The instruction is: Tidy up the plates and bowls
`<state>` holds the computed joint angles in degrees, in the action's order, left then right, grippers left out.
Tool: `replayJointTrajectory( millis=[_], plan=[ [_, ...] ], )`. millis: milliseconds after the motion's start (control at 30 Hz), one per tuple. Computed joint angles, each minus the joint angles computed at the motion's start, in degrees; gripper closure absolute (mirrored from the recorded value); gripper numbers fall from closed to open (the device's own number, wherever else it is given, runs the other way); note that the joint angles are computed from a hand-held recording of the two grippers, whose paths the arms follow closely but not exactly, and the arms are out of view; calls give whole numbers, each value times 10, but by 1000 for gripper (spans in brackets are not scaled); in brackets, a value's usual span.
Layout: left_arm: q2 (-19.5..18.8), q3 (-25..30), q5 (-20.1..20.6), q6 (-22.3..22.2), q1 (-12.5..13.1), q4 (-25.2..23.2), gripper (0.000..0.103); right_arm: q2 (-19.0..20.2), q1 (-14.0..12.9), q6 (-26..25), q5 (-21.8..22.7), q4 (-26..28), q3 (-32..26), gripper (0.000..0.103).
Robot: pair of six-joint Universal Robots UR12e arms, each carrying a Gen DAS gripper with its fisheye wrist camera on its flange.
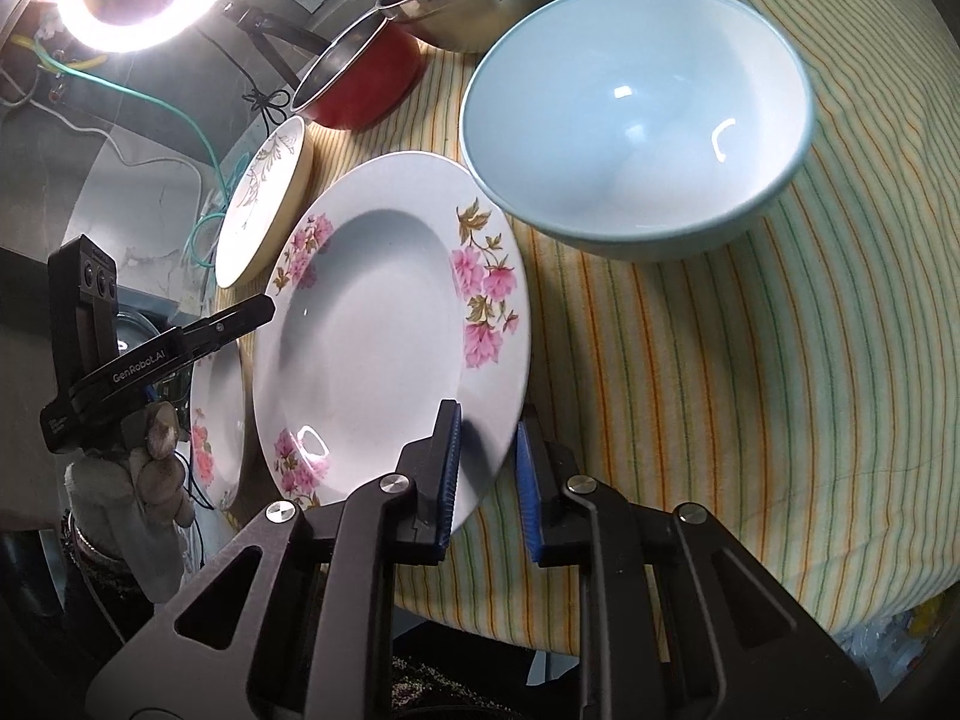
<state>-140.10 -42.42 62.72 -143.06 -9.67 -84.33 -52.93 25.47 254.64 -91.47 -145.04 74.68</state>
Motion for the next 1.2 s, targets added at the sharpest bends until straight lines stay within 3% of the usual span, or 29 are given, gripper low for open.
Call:
replayJointTrajectory(
  millis=[467,933,967,1033,1100,1133,1200],
  plan=[
    [33,-59,6,11,2,24,77,-11,4,-14,17,10,13,84],
    [40,-72,7,12,1,42,77,-9,10,-38,5,48,-3,82],
    [42,-75,5,12,2,45,76,-9,12,-45,-3,62,-9,79],
    [46,-81,4,9,3,55,73,-10,15,-54,-22,82,-17,54],
    [50,-87,5,2,4,69,59,-13,18,-55,-44,86,-19,39],
    [52,-90,1,-1,6,76,52,-14,20,-58,-56,88,-21,37],
    [57,-97,-8,-7,9,86,50,-16,21,-66,-71,98,-26,36]
  ],
)
